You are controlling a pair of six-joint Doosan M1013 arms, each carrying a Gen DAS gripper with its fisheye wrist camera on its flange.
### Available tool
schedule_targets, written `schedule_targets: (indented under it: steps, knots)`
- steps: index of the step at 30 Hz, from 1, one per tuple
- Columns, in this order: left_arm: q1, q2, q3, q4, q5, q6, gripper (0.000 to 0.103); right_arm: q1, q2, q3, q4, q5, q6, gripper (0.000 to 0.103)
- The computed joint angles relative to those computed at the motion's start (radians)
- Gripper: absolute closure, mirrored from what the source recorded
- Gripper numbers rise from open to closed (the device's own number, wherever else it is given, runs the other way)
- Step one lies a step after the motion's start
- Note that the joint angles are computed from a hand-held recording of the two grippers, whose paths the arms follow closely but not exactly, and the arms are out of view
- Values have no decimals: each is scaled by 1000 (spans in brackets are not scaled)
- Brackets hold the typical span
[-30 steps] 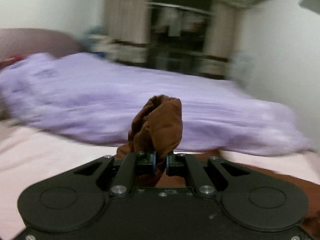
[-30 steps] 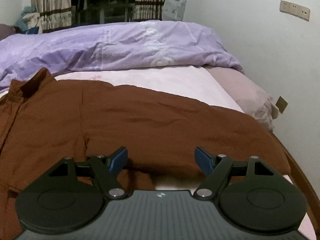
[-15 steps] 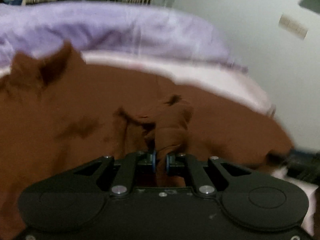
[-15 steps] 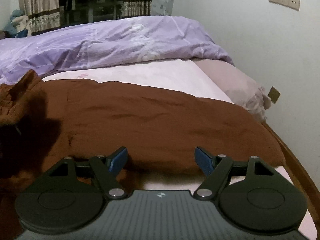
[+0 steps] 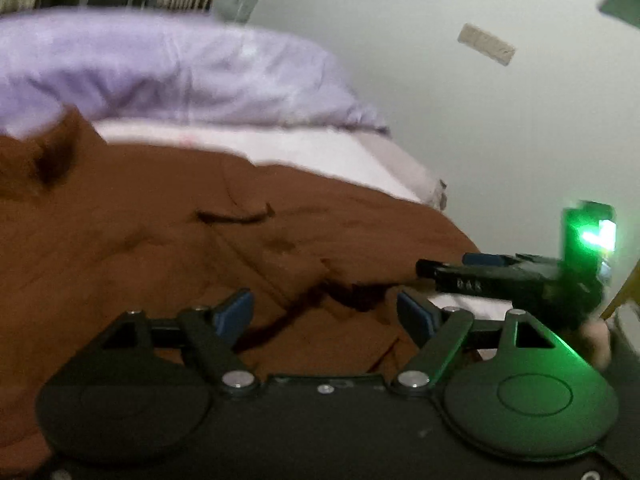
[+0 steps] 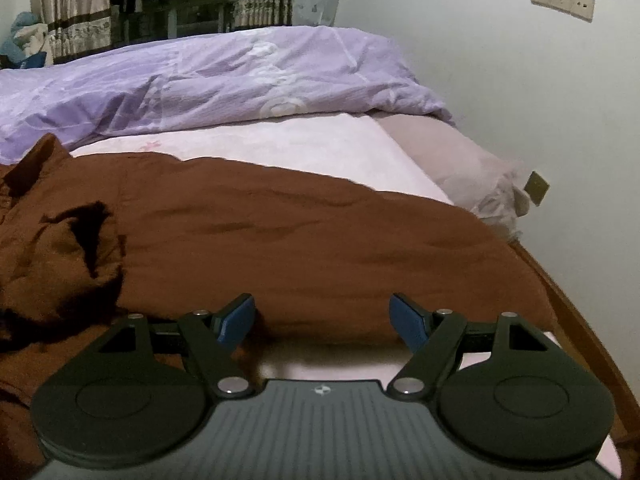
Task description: Fold large clothes
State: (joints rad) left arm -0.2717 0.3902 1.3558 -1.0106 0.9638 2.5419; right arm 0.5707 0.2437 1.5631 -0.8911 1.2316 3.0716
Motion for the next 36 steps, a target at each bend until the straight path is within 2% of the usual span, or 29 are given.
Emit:
schedule_targets:
  steps: [3,7,9,11,12,14,15,16,17,18,22,24,26,29,30,32,33,35,36]
  knots:
    - [43,-30,29,-16,-62,39,20,-14,-35,41,3,-19,78,12]
    - [100,-78,77,75,-236,-40,20,-56,-103,122,38,-76,289,11]
    - [122,-94,96,167,-306,-98,20,-99,-143,174,97,-186,407,9]
    - [134,-105,111,263,-355,-165,20,-153,-160,207,184,-321,458,15]
    - [137,-109,118,320,-373,-212,20,-157,-154,202,163,-325,471,12]
    - [141,-114,129,377,-387,-262,20,-169,-126,168,161,-298,469,18]
    - [143,-117,136,391,-390,-268,20,-179,-116,160,171,-306,485,35]
    - [146,-119,144,391,-395,-262,20,-183,-102,155,148,-300,534,64]
    - [145,-120,150,400,-402,-268,20,-183,-94,153,126,-299,558,83]
    - [144,-124,151,416,-402,-286,20,-185,-91,154,112,-319,565,94]
    - [158,-135,153,398,-391,-276,20,-118,-75,125,-77,-320,614,96]
    - [164,-140,157,377,-395,-258,20,-85,-74,114,-166,-381,614,96]
    - [170,-150,168,360,-399,-240,20,-54,-48,76,-208,-434,536,96]
    - [167,-153,171,389,-403,-272,20,-40,14,5,-86,-478,290,96]
    - [165,-151,169,399,-398,-281,20,-42,38,-15,-28,-469,225,95]
    - [160,-151,170,416,-395,-296,20,-48,69,-32,37,-440,146,92]
    - [157,-151,171,418,-392,-297,20,-48,68,-18,9,-454,140,90]
    - [153,-153,174,409,-385,-281,20,-53,46,6,-10,-492,126,80]
    - [150,-154,176,404,-383,-268,20,-55,28,20,-9,-509,136,70]
